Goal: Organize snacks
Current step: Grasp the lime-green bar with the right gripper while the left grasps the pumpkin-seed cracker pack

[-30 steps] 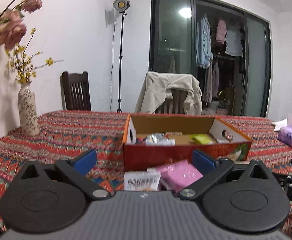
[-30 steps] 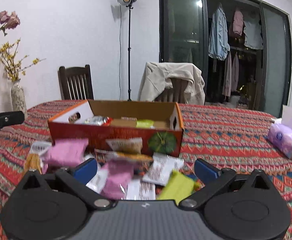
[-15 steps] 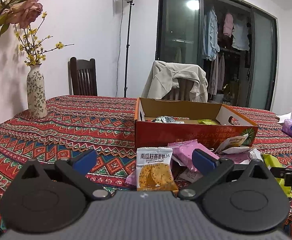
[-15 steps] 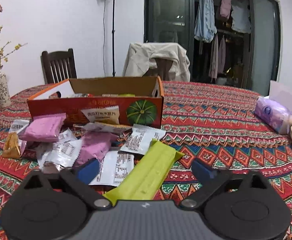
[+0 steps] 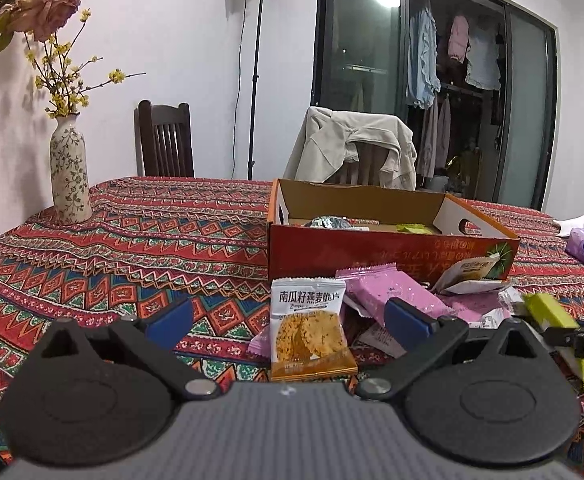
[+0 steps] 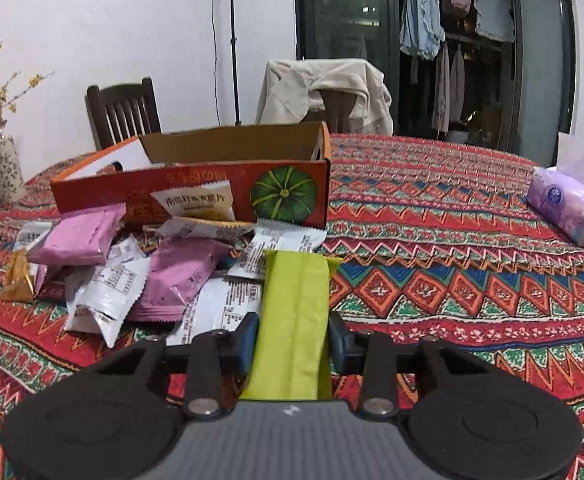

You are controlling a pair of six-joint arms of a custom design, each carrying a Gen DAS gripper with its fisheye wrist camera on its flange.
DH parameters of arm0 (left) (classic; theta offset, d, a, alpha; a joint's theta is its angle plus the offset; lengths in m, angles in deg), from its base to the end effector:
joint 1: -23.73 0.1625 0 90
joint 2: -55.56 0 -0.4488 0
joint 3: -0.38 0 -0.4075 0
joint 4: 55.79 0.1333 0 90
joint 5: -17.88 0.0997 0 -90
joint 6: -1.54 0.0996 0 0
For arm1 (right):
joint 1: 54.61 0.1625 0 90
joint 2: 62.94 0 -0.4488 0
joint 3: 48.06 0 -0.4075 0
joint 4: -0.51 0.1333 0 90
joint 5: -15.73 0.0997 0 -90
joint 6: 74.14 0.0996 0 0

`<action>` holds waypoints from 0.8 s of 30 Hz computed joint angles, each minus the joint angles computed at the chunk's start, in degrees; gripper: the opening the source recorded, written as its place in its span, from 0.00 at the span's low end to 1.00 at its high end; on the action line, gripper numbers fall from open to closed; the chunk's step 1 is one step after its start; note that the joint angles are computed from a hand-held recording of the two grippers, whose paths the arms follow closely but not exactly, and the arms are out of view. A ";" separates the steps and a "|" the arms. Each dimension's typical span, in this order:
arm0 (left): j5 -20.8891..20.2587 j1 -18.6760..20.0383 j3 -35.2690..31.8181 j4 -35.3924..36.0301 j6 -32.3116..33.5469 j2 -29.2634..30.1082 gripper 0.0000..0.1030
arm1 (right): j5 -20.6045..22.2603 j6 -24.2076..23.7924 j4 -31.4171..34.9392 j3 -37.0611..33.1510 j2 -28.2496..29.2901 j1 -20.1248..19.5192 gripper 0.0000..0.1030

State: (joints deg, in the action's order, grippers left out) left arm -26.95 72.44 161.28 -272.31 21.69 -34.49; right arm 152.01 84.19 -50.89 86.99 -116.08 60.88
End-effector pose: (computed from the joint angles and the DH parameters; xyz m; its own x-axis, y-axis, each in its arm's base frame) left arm -0.0101 -0.3205 0.2691 -0.7319 0.1696 -0.6600 0.6650 0.3891 -0.6375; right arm 0.1996 -0.2762 -0.0027 -0.7481 0.0767 0.6591 -0.5324 0.5236 -0.6652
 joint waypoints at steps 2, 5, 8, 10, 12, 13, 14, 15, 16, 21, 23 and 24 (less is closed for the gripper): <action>0.01 0.27 -0.29 0.49 -0.18 0.21 1.00 | -0.04 -0.70 -1.79 0.79 -0.45 0.41 0.34; -0.35 0.69 -0.69 1.00 -0.20 0.57 1.00 | -0.19 -1.42 -2.83 1.24 -0.98 0.89 0.34; -0.31 1.25 -1.43 2.04 -0.57 1.44 1.00 | -0.40 -2.41 -3.28 1.17 -1.30 1.40 0.34; 0.29 1.82 -2.36 3.07 -1.19 2.53 1.00 | -0.54 -3.10 -3.95 1.04 -1.29 1.81 0.34; 0.85 2.54 -3.40 3.41 -1.77 4.15 1.00 | -0.80 -3.66 -4.28 0.87 -1.34 2.20 0.34; 0.77 3.04 -4.03 3.22 -1.67 5.20 1.00 | -0.88 -4.12 -4.63 0.77 -1.31 2.39 0.34; 0.84 3.41 -4.65 3.08 -1.46 6.15 1.00 | -0.87 -4.45 -4.80 0.59 -1.29 2.67 0.34; 1.13 3.79 -5.38 2.72 -1.16 7.35 1.00 | -0.85 -4.59 -4.88 0.44 -1.25 2.95 0.34; 1.58 4.13 -6.02 2.22 -0.84 8.52 1.00 | -0.90 -4.90 -5.11 0.32 -1.28 3.29 0.34; 2.26 6.31 -8.98 3.85 -1.48 11.41 0.96 | -1.08 -6.40 -6.71 0.22 -1.31 4.51 0.34; 0.87 7.11 -9.41 6.22 -2.32 10.68 0.86 | -1.35 -6.41 -6.66 0.06 -1.30 4.63 0.34; 0.26 7.50 -9.57 7.05 -2.65 10.43 0.84 | -1.51 -6.35 -6.50 -0.06 -1.23 4.59 0.34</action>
State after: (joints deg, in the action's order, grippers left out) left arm -26.70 79.93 151.71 -265.26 19.04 -24.05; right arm 150.50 77.83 -57.39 86.93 -117.31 65.47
